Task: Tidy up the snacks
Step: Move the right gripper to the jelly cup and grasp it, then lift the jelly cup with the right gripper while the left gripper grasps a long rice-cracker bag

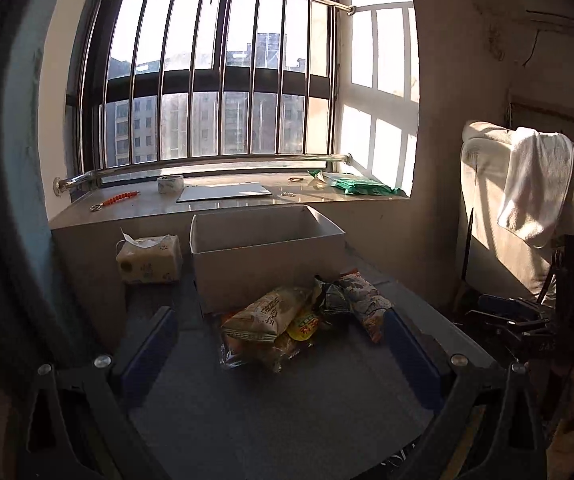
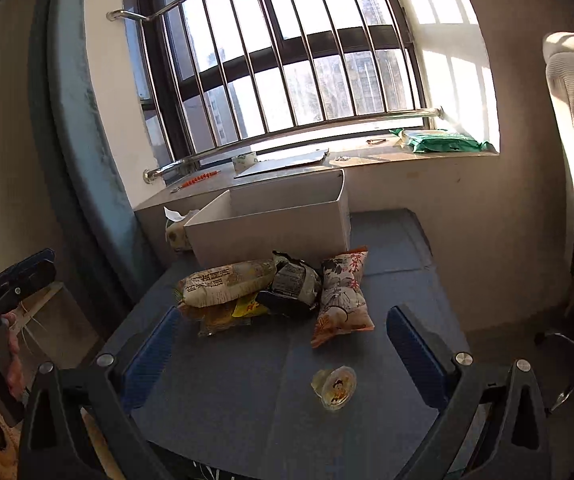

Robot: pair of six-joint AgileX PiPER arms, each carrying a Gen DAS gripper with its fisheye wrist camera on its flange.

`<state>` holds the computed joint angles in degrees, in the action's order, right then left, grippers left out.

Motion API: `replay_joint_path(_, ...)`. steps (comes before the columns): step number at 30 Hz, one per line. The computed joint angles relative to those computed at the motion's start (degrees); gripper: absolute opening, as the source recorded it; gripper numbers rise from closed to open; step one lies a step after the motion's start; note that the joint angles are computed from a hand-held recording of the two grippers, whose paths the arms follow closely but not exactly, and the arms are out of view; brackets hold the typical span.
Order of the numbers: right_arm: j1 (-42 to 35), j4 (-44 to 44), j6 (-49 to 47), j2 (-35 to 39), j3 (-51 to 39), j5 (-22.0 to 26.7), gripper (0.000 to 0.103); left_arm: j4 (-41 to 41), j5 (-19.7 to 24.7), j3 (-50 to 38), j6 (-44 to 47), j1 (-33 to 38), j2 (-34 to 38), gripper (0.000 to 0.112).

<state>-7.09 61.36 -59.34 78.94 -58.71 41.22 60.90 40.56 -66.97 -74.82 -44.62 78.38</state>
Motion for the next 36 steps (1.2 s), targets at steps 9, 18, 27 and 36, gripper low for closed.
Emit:
replay_joint_path(9, 5.95, -13.86, 4.12, 4.79, 2.32, -7.86, 0.103, -2.4, -3.53, 2.25, -1.24, 1.83, -0.64, 0.103)
replay_joint_path(18, 8.35, -21.54, 15.96, 11.66, -2.41, -11.64, 0.103, -3.54, -4.14, 1.16, 0.88, 1.35, 1.0, 0.103)
replay_joint_path(27, 10.95, -25.35, 18.9, 19.24, -6.41, -12.83, 0.074, -7.33, -5.57, 1.51, 3.11, 3.13, 1.98, 0.103)
replay_joint_path(36, 8.58, -17.3, 12.73, 16.88, -3.87, -11.53, 0.051, -9.48, -6.55, 1.58, 4.33, 4.43, 3.6, 0.103)
